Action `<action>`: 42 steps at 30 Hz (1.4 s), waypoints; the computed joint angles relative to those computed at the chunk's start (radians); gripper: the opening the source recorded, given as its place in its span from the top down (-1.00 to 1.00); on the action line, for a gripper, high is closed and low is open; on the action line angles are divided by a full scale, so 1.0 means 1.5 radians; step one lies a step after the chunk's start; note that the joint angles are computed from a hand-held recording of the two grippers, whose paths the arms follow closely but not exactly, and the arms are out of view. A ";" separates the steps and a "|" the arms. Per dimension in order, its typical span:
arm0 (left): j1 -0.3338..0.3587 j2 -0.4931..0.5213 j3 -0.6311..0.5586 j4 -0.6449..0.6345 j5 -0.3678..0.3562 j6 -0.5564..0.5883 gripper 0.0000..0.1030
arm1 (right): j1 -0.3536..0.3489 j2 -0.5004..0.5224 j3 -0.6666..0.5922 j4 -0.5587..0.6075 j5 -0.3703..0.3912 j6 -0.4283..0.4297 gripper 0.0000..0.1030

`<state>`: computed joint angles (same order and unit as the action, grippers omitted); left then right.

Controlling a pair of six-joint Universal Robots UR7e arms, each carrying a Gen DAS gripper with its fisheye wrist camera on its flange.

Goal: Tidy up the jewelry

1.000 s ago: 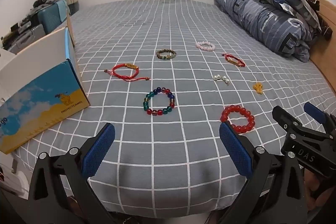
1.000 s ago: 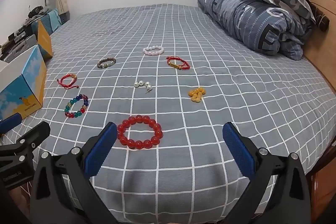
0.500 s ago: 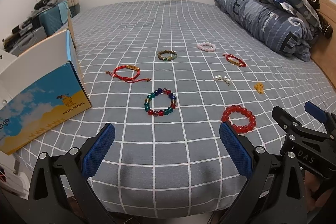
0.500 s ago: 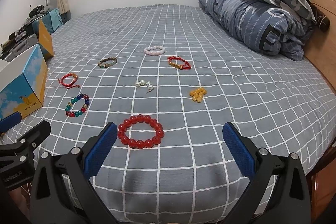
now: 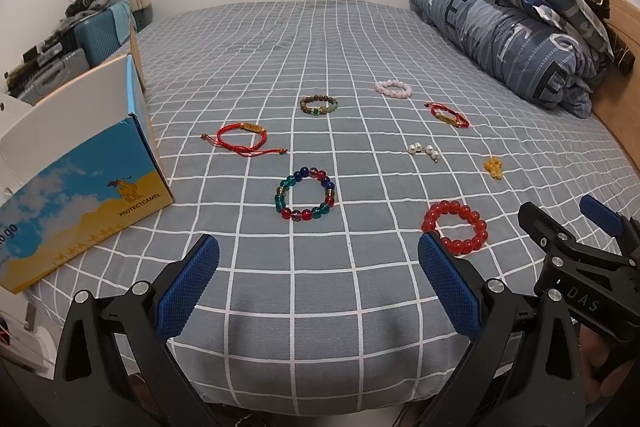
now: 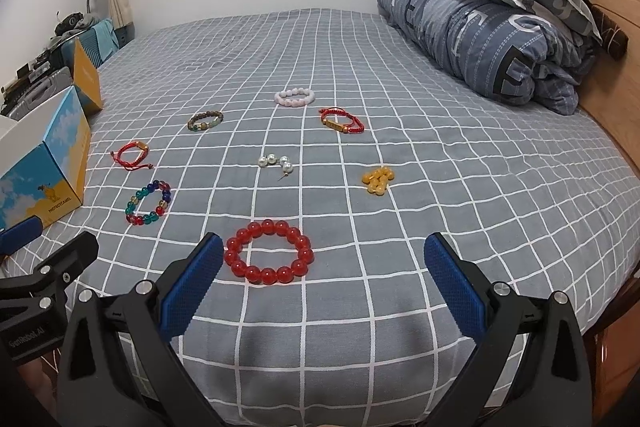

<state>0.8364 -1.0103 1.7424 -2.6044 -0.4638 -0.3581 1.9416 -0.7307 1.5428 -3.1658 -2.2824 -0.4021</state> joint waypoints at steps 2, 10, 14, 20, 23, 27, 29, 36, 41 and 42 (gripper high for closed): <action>-0.001 0.001 0.000 0.001 0.001 -0.001 -0.89 | 0.001 0.002 -0.001 -0.003 -0.003 -0.003 -0.87; -0.002 0.001 0.001 -0.001 0.003 0.001 -0.89 | 0.000 0.003 -0.003 -0.004 -0.004 -0.004 -0.87; -0.002 0.003 0.001 -0.004 0.004 0.002 -0.89 | 0.000 0.004 -0.003 -0.005 -0.004 -0.005 -0.87; -0.002 0.002 0.002 -0.005 0.006 0.002 -0.89 | -0.001 0.004 -0.002 -0.008 -0.005 -0.007 -0.87; -0.002 0.002 0.002 -0.004 0.006 0.004 -0.89 | 0.000 0.007 -0.001 -0.019 -0.008 -0.016 -0.87; -0.001 0.001 0.003 -0.005 0.006 0.005 -0.89 | 0.000 0.008 0.000 -0.021 -0.009 -0.018 -0.87; -0.001 0.001 0.003 -0.008 0.005 0.006 -0.89 | 0.000 0.008 -0.001 -0.021 -0.010 -0.018 -0.87; -0.002 0.000 0.005 -0.011 0.007 0.004 -0.89 | 0.001 0.010 -0.001 -0.024 -0.015 -0.019 -0.87; -0.003 -0.001 0.006 -0.012 0.006 0.006 -0.89 | 0.001 0.010 -0.001 -0.024 -0.014 -0.018 -0.87; -0.003 -0.001 0.006 -0.013 0.006 0.006 -0.89 | 0.001 0.010 -0.001 -0.024 -0.013 -0.017 -0.87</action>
<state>0.8321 -1.0115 1.7511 -2.6244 -0.4541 -0.3487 1.9434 -0.7157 1.5414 -3.2015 -2.3023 -0.4282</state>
